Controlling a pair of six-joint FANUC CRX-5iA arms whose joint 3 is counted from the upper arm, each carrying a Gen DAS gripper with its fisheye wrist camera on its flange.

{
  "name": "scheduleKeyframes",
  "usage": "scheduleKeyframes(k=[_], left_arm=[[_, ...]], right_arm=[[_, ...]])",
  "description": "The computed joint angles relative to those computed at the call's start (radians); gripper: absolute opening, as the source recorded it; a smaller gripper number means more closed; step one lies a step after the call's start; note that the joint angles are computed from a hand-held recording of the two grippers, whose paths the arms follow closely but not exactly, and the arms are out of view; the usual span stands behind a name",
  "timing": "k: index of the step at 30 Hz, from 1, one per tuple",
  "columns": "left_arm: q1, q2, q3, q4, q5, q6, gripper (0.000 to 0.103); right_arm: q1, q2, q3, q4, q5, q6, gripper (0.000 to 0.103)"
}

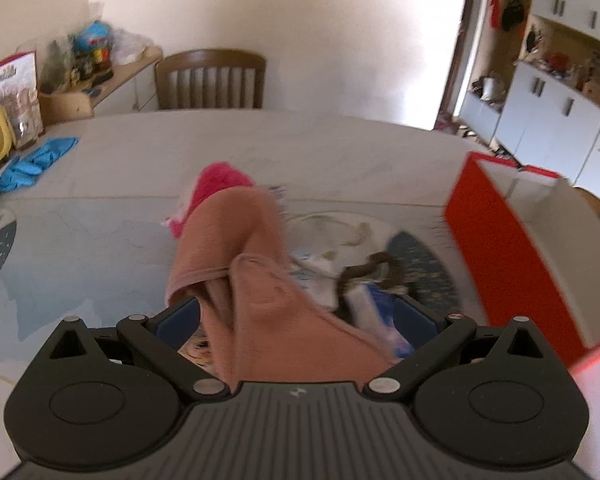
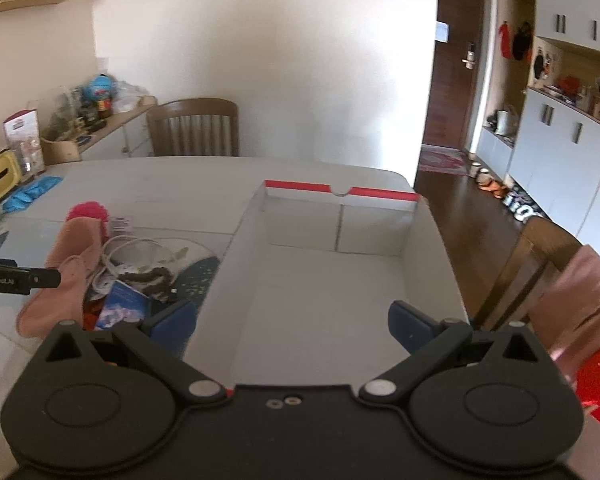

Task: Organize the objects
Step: 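Close the left gripper on the pink towel and lift it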

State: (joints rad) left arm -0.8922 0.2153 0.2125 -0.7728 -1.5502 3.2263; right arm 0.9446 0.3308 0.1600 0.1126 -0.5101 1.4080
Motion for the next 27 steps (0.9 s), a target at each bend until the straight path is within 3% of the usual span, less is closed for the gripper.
scheduleKeyframes(k=[10,23,24,27], left_arm=[[0.156,-0.058,-0.150,0.150,0.147,-0.019,0.103],[0.249,-0.118,-0.264,0.234,0.272,-0.005,0.103],[0.247,-0.126,-0.271,0.231,0.278,-0.001,0.100],[0.247,-0.158,-0.304,0.229,0.325,0.004,0.075]], right_arm=[[0.018,0.000,-0.048,0.161,0.003,-0.182,0.102],[0.042,-0.010,-0.115,0.364,0.009,-0.419,0.102],[0.045,-0.010,-0.120,0.382,0.010,-0.440,0.102],[0.049,-0.017,-0.141,0.441,0.016,-0.497,0.102]])
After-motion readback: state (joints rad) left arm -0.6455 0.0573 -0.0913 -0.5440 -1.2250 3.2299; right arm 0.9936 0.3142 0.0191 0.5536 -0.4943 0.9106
